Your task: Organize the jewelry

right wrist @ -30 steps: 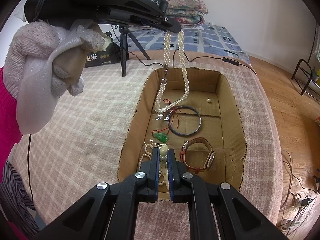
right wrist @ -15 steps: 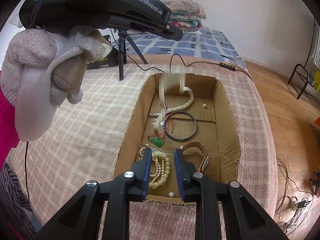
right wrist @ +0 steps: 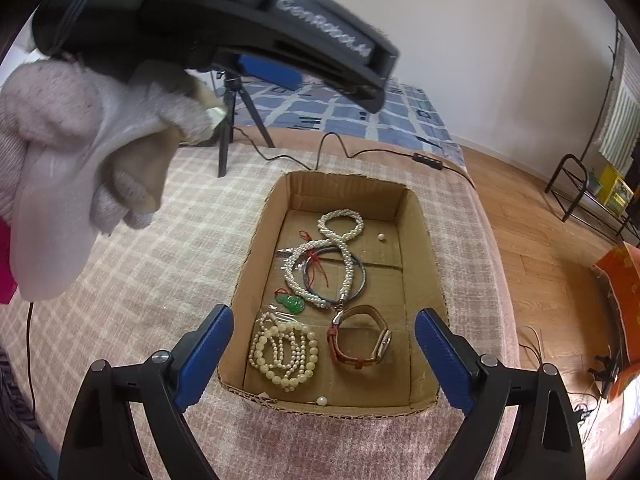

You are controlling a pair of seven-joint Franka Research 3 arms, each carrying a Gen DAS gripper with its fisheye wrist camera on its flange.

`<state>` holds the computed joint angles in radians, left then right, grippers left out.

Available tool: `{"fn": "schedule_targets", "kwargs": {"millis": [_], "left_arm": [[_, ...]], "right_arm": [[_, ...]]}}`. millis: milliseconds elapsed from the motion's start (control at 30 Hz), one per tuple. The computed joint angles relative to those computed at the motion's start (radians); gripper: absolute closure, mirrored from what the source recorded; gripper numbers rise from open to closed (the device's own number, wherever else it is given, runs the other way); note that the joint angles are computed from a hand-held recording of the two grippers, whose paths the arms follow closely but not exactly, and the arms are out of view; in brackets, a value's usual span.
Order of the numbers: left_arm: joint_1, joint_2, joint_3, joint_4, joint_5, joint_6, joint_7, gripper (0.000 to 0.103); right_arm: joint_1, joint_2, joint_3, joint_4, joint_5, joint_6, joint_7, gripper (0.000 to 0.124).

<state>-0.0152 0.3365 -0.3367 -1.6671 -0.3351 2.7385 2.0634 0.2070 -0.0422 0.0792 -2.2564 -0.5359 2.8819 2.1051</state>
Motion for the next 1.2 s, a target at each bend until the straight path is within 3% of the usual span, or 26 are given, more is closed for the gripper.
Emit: {"fn": "schedule_targets", "kwargs": {"millis": [67,567,833,967,1200], "left_arm": [[0.006,-0.016,-0.003,-0.018,-0.01,0.014,0.005,0.021],[0.016,-0.193,0.033,-0.178,-0.166,0.071,0.135,0.02],[-0.024,-0.325,0.122,-0.288,-0.323,0.082,0.267,0.02],[-0.061,-0.397,0.182,-0.36,-0.438,0.118,0.378,0.008],[-0.131,-0.514,0.296,-0.473,-0.564,0.134,0.522,0.006]], "right_arm": [[-0.004,-0.01,0.005,0.0,-0.049,-0.02,0.053,0.03],[-0.04,-0.098,0.062,-0.032,-0.191,-0.05,0.261,0.03],[-0.07,-0.167,0.121,-0.052,-0.275,-0.093,0.419,0.03],[-0.09,-0.202,0.156,-0.06,-0.331,-0.114,0.51,0.021],[-0.094,-0.249,0.194,-0.07,-0.382,-0.153,0.615,0.021]]}}
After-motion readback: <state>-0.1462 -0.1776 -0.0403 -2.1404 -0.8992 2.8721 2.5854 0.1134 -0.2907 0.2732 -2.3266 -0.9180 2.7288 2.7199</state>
